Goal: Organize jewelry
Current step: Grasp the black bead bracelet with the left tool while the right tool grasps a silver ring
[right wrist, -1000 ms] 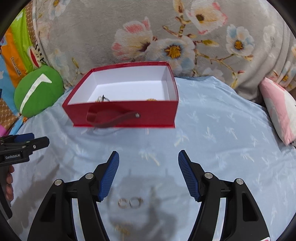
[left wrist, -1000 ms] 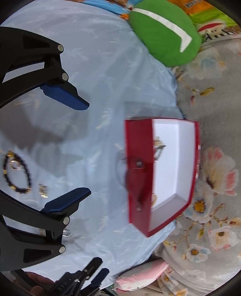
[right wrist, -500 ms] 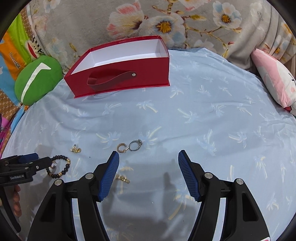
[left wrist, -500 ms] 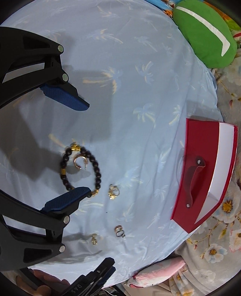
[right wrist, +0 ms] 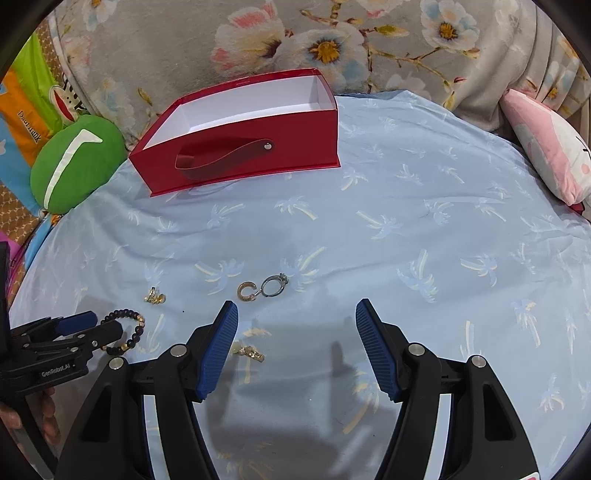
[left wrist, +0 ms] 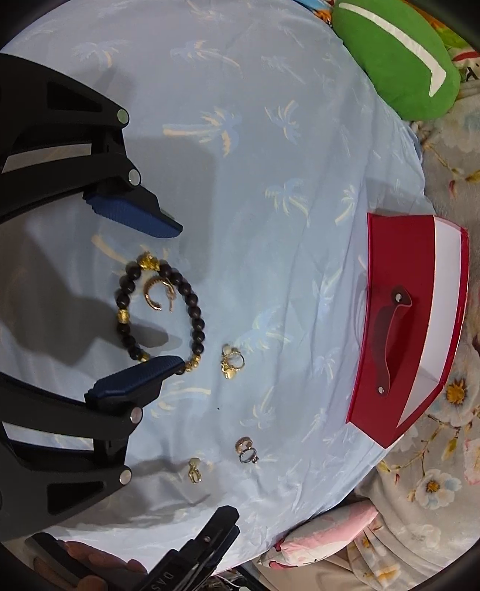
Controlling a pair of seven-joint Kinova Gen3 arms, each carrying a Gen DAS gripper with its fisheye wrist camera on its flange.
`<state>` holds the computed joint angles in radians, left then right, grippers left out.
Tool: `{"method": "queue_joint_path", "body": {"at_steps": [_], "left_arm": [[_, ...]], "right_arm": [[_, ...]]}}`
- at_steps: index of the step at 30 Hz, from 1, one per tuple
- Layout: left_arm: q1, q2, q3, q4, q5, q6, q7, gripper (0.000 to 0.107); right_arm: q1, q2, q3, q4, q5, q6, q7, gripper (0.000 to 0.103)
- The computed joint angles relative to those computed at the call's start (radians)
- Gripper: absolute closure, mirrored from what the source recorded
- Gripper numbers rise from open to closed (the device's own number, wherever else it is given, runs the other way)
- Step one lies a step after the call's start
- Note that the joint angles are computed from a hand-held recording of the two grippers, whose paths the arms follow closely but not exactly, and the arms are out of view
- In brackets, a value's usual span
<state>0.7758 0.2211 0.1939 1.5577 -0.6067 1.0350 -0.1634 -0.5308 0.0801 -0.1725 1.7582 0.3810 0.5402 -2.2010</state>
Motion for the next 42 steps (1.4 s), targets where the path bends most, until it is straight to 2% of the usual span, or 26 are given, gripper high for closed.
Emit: {"method": "queue_joint_path", "body": {"at_steps": [4,7,9,13,18,24,30,31,35,42], "left_arm": [[0.014,0.04,-0.003,-0.051,-0.018,0.046,-0.042,0.052],[0.026,0.047,-0.011,-0.06,-0.024,0.054,-0.061,0.067],[0.031,0.047,-0.015,-0.058,-0.029,0.053,-0.069,0.081],[0.024,0.043,-0.016,-0.054,-0.018,0.036,-0.093,0.099],[-0.006,0.016,-0.014,-0.025,0.024,-0.045,-0.122,0.101],[-0.013,-0.028,-0.005,-0.009,0.02,-0.1,-0.108,0.101],[-0.012,-0.07,0.021,-0.016,-0.016,-0.115,-0.081,0.101],[-0.01,-0.077,0.025,-0.02,-0.027,-0.112,-0.074,0.101],[-0.006,-0.092,0.042,-0.038,-0.069,-0.085,-0.056,0.101],[-0.026,-0.125,0.064,-0.032,-0.103,-0.057,-0.028,0.101]], "right_arm": [[0.004,0.005,0.001,-0.002,-0.015,-0.005,0.011,0.038],[0.003,0.006,0.003,-0.003,-0.015,-0.005,0.008,0.038],[0.004,0.009,0.004,-0.005,-0.017,-0.005,0.01,0.038],[0.006,0.02,0.007,-0.018,-0.032,0.0,0.023,0.038],[0.009,0.035,0.013,-0.03,-0.056,0.006,0.046,0.038],[0.012,0.046,0.019,-0.037,-0.082,0.006,0.073,0.038],[0.021,0.067,0.019,-0.053,-0.125,0.002,0.117,0.04],[0.023,0.074,0.02,-0.059,-0.136,0.002,0.127,0.041],[0.035,0.118,0.02,-0.11,-0.193,0.036,0.185,0.062],[0.013,0.177,0.038,-0.178,-0.206,0.072,0.225,0.073]]}}
